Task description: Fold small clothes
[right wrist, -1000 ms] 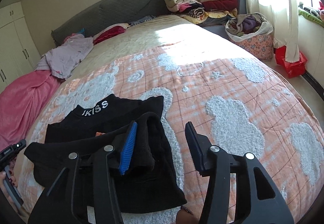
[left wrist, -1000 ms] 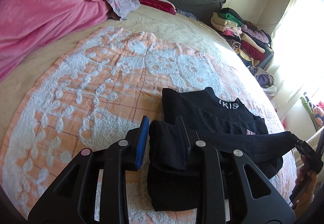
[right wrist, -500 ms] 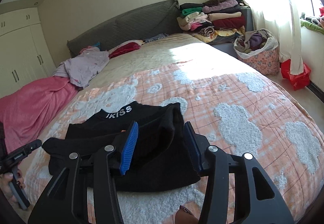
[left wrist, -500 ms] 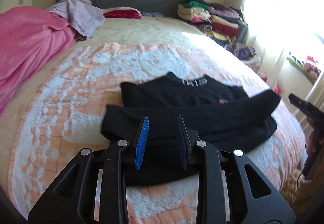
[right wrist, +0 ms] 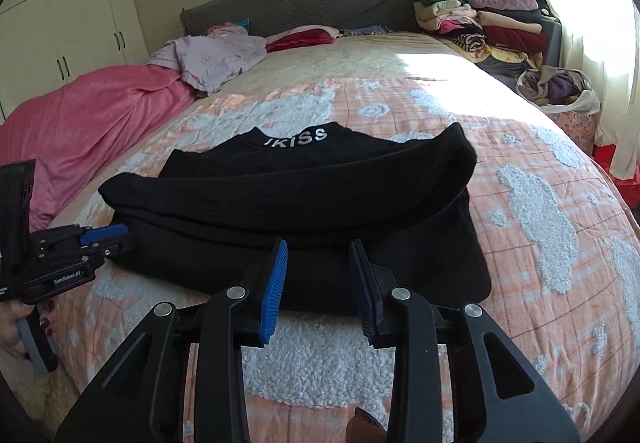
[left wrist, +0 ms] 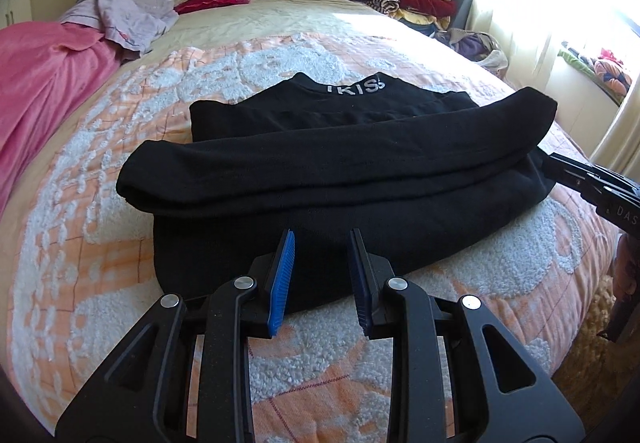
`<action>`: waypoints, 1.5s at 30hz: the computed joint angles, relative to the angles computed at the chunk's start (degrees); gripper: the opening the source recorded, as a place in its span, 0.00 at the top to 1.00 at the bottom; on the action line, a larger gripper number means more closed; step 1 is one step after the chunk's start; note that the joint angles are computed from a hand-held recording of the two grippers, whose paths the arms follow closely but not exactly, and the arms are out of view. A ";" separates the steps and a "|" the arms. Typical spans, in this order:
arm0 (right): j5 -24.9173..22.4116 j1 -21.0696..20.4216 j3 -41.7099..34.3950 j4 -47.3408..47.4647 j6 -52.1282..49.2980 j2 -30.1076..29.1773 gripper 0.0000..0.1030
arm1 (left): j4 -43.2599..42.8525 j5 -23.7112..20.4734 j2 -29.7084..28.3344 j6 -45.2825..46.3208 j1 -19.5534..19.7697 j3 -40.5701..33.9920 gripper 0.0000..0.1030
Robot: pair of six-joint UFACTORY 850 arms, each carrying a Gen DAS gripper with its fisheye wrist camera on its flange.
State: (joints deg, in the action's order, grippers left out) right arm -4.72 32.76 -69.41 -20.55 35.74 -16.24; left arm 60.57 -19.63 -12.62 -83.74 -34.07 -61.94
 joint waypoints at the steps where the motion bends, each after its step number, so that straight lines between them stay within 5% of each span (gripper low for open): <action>1: -0.30 0.03 -0.33 1.73 -1.73 -0.45 0.70 | 1.12 -0.77 -0.32 -0.70 -0.12 -0.16 0.81; 19: -5.49 -0.82 -5.91 -2.16 1.84 -6.58 0.70 | 2.30 -3.57 -6.12 3.06 2.54 -6.40 0.81; 34: -8.92 -3.19 -15.81 11.06 -12.35 -12.71 0.70 | -7.49 -1.32 -11.07 15.15 6.71 -14.41 0.81; 45: -10.93 -6.27 -24.27 15.59 -13.18 -16.43 0.70 | -5.66 0.05 -10.19 10.08 10.23 -14.97 0.81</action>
State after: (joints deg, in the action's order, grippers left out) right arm -15.66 26.48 -93.68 -4.96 22.56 -32.67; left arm 54.91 -19.58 -22.81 -73.66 -23.85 -76.90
